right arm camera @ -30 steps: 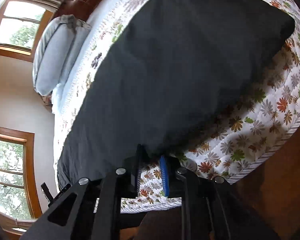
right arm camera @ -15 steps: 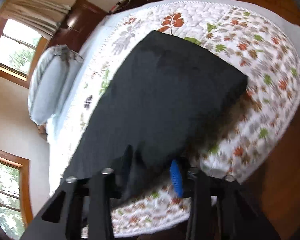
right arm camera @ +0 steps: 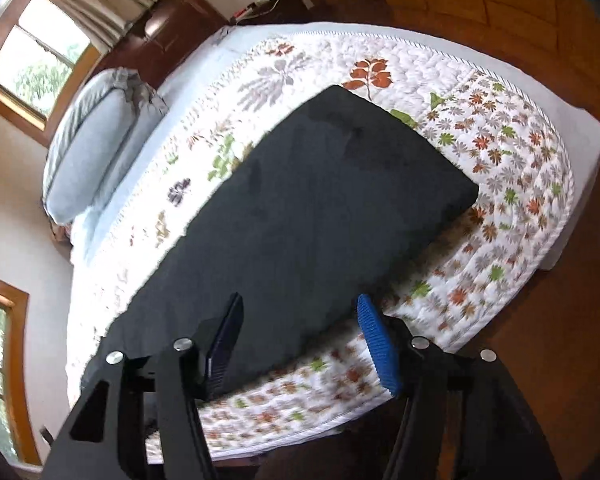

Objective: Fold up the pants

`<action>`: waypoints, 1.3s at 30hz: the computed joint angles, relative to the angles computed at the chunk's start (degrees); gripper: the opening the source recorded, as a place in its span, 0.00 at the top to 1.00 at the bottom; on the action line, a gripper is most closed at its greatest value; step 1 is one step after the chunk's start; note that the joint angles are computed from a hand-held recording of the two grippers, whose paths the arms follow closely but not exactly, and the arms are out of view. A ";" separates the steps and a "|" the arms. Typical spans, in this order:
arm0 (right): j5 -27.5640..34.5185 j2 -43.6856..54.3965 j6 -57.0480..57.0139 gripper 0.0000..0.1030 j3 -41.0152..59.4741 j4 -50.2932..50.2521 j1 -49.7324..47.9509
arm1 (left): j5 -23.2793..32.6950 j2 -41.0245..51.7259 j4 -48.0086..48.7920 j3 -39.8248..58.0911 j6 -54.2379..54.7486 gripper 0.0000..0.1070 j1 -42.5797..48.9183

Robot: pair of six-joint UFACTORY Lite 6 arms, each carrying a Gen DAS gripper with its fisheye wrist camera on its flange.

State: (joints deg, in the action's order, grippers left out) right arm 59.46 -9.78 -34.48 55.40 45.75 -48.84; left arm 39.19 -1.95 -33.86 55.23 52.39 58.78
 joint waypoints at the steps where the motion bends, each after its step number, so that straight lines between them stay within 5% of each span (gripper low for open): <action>1: -0.41 -0.50 1.66 0.41 0.24 0.32 1.76 | 0.73 2.10 -1.47 1.58 0.96 0.06 1.34; 7: -6.32 -2.21 13.33 0.41 3.06 -3.81 16.71 | 6.87 18.17 -10.76 15.30 1.91 0.12 3.47; 9: -7.49 -3.21 16.21 0.41 3.41 -5.89 20.43 | 7.00 23.24 -10.46 20.54 -1.07 0.37 2.41; 12: -8.93 -3.77 20.24 0.41 4.22 -8.75 25.44 | 12.03 31.29 -6.89 29.41 -6.78 0.53 1.50; 26: -11.88 0.27 29.26 0.32 8.37 -13.74 35.65 | 17.38 34.56 -9.83 32.94 -6.68 0.66 3.49; 33: -11.65 -0.10 27.57 0.32 6.63 -11.16 34.19 | 15.94 31.26 -8.31 30.13 -6.00 0.79 3.73; 39: -10.70 -1.23 23.26 0.32 4.24 -9.32 29.65 | 13.93 29.83 -7.66 28.09 -4.67 0.80 3.64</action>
